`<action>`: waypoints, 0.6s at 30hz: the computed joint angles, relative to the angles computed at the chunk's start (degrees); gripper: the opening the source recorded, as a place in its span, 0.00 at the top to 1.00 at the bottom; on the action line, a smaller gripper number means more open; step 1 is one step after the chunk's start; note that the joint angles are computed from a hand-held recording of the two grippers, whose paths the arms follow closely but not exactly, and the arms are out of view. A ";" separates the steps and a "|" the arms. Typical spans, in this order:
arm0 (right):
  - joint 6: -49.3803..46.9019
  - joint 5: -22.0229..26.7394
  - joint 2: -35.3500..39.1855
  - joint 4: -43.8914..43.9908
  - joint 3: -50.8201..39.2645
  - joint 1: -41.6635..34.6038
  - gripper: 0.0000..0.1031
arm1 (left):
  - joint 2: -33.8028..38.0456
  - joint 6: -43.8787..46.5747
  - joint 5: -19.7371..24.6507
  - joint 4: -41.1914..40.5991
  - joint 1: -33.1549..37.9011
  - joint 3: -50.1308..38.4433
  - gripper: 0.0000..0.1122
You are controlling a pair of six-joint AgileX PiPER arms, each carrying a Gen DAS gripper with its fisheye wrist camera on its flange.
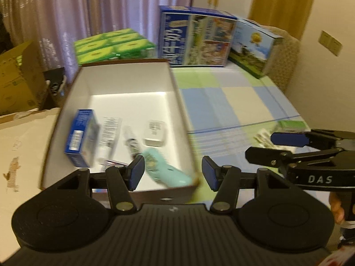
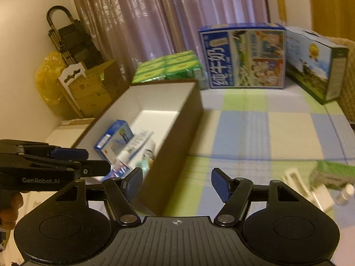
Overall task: Organize rigid objects
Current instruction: 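Withdraw both tools from the box toward the green box and white holder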
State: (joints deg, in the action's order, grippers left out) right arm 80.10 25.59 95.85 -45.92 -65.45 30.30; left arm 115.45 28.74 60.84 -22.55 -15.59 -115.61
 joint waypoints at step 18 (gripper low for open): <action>3.38 0.36 -23.70 1.14 26.22 -5.17 0.36 | -6.68 -4.92 -5.11 2.29 -14.27 14.21 0.53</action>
